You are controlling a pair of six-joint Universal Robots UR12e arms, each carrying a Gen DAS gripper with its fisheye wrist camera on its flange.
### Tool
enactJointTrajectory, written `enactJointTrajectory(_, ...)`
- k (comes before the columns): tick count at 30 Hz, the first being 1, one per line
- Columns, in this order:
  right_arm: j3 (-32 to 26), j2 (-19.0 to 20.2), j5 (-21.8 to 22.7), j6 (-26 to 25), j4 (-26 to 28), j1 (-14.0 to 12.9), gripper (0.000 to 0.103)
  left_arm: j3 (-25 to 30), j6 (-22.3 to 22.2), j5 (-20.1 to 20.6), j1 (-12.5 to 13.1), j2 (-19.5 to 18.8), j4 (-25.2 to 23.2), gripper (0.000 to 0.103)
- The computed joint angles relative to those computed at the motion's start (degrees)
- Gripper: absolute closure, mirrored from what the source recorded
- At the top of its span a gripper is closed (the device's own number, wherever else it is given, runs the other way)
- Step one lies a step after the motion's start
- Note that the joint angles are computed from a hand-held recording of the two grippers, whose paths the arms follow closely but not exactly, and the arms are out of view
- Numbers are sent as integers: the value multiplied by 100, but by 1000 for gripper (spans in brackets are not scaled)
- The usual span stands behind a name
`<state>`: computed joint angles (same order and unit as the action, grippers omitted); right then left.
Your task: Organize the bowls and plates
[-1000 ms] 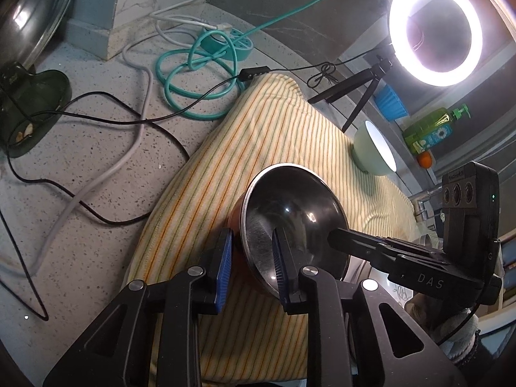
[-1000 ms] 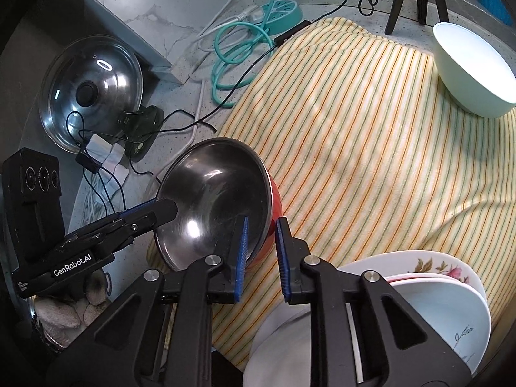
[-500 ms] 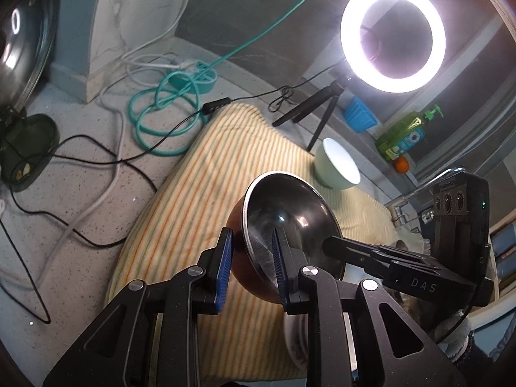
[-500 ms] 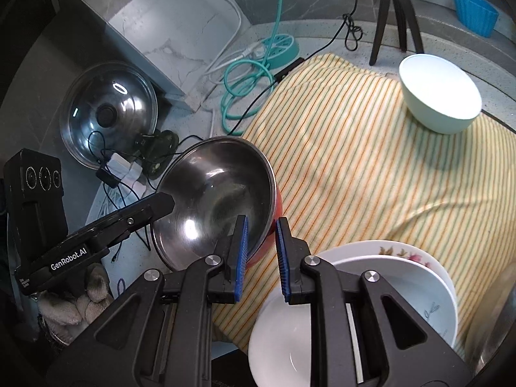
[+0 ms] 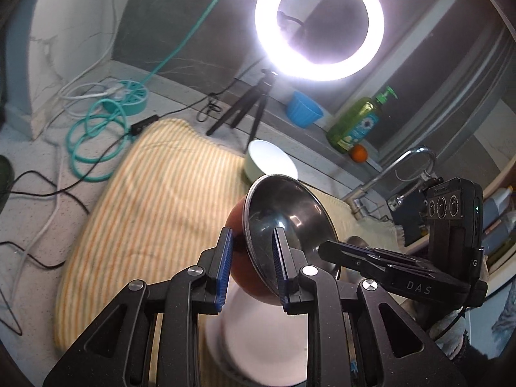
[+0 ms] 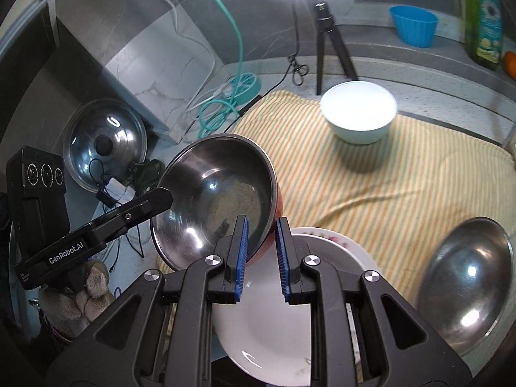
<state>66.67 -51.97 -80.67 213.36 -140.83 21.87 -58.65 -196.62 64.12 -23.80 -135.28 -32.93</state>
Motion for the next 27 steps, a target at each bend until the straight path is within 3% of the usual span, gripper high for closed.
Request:
enactJointTrajectory(18,1620,-1111,-783,640,-429,-281,85,1099,726,-650,-469,-604,-722,82)
enactJointTrajectory(27,2200,-1471,-1002,968,-377,-418,85,1761,1244,-774,-705,-969,-1465,82)
